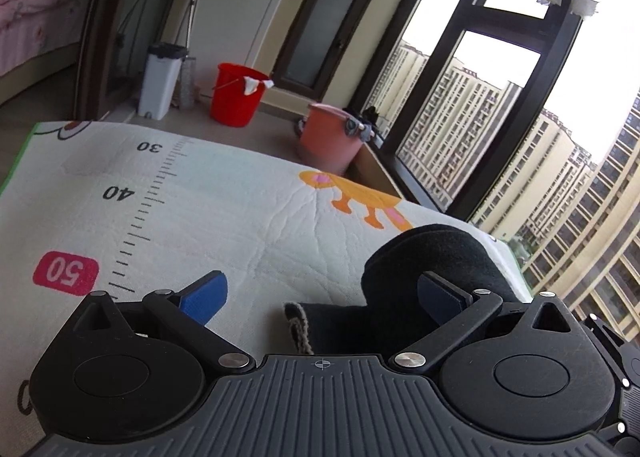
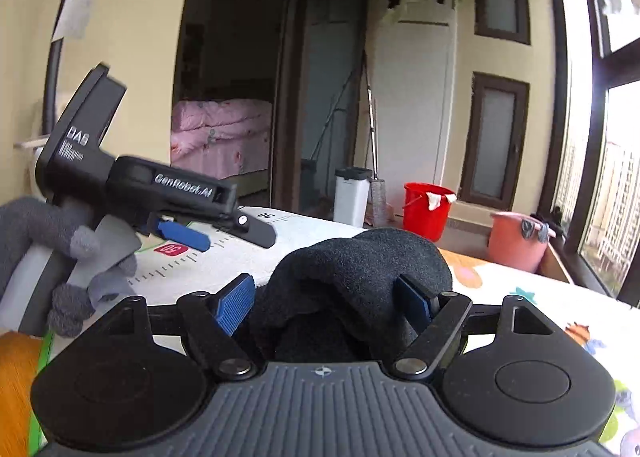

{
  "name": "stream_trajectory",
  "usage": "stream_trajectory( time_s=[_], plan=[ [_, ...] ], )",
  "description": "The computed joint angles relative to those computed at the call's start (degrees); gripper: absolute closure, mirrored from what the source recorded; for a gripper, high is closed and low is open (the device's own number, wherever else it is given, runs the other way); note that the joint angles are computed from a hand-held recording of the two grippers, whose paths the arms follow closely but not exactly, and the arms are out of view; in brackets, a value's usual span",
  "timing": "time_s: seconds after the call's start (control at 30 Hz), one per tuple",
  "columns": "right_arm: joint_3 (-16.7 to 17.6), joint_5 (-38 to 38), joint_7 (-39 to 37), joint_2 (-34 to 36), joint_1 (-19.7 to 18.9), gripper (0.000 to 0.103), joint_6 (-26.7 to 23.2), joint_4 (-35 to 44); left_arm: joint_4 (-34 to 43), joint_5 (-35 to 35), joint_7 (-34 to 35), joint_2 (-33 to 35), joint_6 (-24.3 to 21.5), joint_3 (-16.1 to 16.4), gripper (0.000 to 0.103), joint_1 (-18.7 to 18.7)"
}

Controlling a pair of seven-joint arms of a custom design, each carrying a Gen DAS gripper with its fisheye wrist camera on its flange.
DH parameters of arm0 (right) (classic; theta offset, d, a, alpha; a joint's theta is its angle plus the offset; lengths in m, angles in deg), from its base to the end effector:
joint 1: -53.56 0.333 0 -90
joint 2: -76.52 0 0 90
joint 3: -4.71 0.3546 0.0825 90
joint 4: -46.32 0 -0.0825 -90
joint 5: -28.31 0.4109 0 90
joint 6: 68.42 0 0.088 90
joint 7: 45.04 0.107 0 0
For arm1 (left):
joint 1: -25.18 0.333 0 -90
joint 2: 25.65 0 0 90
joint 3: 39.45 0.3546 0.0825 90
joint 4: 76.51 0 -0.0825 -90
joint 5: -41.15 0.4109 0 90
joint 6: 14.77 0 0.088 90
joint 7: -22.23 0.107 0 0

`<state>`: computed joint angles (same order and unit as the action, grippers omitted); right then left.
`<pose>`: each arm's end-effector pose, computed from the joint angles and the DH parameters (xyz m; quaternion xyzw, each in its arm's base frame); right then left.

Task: Fold clothes

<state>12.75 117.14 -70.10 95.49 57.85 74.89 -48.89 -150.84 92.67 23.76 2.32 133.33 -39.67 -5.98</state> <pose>0.7150 0.1364 0.4937 -0.7833 0.2034 -0.2340 0.5388 0.6716 -0.4253 0.5824 -0.7252 0.4749 -0.4301 0.2522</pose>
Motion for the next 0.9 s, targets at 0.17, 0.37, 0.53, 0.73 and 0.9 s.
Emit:
stream_trajectory(
  time_s=[0.17, 0.37, 0.53, 0.73, 0.9],
  plan=[
    [0.63, -0.39, -9.14, -1.86, 1.97, 0.016, -0.1, -2.75, 8.02, -3.95, 8.91, 4.64, -4.19, -1.23, 0.0, -0.15],
    [-0.3, -3.43, -5.96, -1.92, 2.17, 0.014, -1.87, -2.29, 14.81, -8.26, 14.2, 9.42, -7.48, 0.45, 0.0, -0.85],
    [-3.03, -10.65, 12.57, -0.63, -1.57, 0.005, -14.54, 2.06, 12.22, -5.18, 10.45, 7.83, -9.96, 3.19, 0.0, -3.0],
    [-1.66, -11.47, 46.0, 10.96, -5.65, 0.005, -12.28, 17.56, 9.73, -3.61, 7.21, 6.38, -8.91, 2.31, 0.0, -2.31],
    [-0.13, -19.27, 63.95, 18.03, -5.72, 0.015, -15.38, 24.09, 2.66, -2.39, 2.67, 1.85, -8.28, 1.78, 0.0, -1.6]
  ],
)
